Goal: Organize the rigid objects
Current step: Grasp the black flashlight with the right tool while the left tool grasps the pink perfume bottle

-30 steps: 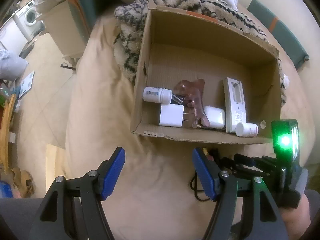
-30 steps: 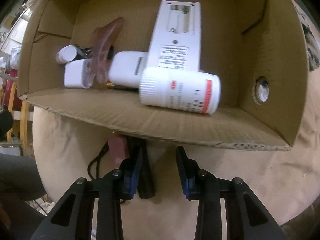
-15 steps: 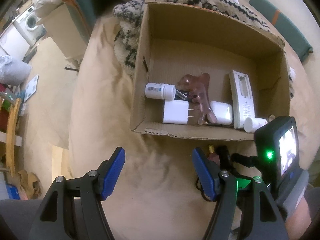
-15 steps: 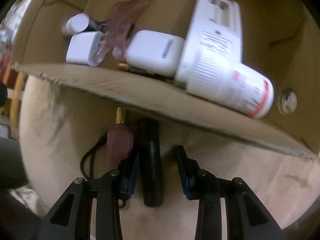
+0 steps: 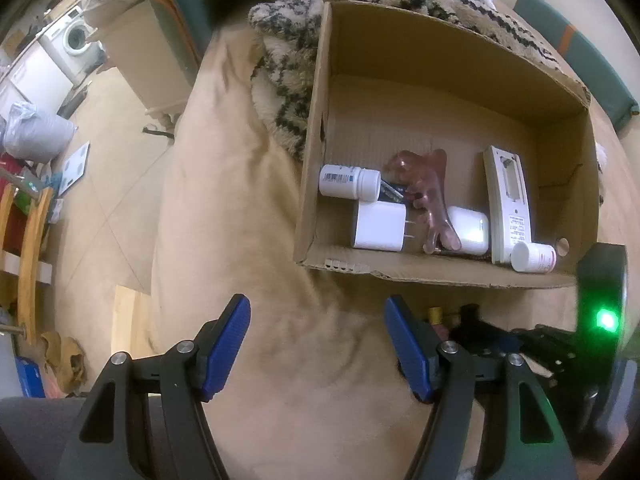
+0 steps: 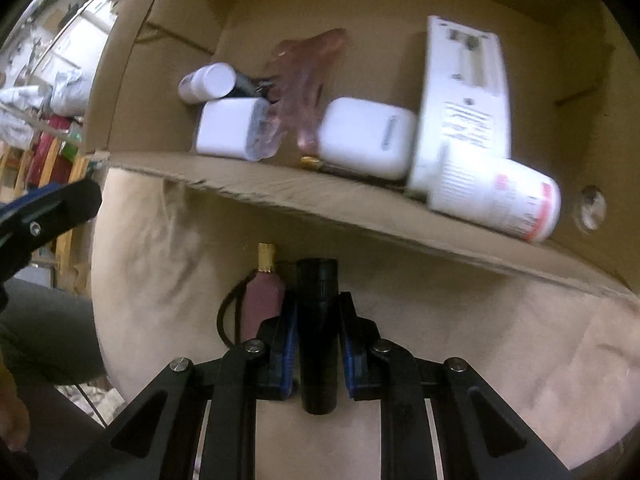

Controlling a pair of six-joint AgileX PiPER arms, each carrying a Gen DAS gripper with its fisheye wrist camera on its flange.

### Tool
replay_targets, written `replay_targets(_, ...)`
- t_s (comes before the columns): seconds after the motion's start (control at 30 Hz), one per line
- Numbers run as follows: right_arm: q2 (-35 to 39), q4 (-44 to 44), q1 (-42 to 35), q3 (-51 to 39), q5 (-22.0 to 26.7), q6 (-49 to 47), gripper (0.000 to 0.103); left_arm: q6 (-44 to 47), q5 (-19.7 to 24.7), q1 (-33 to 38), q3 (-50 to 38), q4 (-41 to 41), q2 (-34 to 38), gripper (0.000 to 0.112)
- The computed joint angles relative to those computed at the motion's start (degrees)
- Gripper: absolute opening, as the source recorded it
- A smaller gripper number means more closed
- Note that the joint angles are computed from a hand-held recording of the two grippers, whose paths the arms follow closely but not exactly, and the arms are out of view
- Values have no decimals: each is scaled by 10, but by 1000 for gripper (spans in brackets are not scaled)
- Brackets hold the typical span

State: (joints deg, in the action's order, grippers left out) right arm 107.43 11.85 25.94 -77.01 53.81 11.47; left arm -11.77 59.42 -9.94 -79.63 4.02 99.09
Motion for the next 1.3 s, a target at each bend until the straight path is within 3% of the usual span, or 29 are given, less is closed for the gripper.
replay_targets(0.4,2,22,-68,40,-6,12,21,-14,-10,-32,18,7,12,67)
replay_targets(0.67,-9,65,-105,64,-11,-23,21,21,3,-88,-4,-86,85,67)
replay_targets(0.97,-30,80,-167,86,7,-73,21,51,11,-162,-43,-31,155,62)
replay_targets(1.0,-24,80,-172,83,5,-78,21,55,8,-163,-42,-29,159,58)
replay_targets(1.07,-21,74,-178,86,-2,-83,21,62,-16,-162,-27,-19,156,35)
replay_targets(1.13,-23,53,-169,85,-9,-66,21,67,-24,-151,-19,-25,150,25)
replay_targets(1.3,-27,35,-173,81,-5,-55,21,73,-11,-108,-19,-47,141,25)
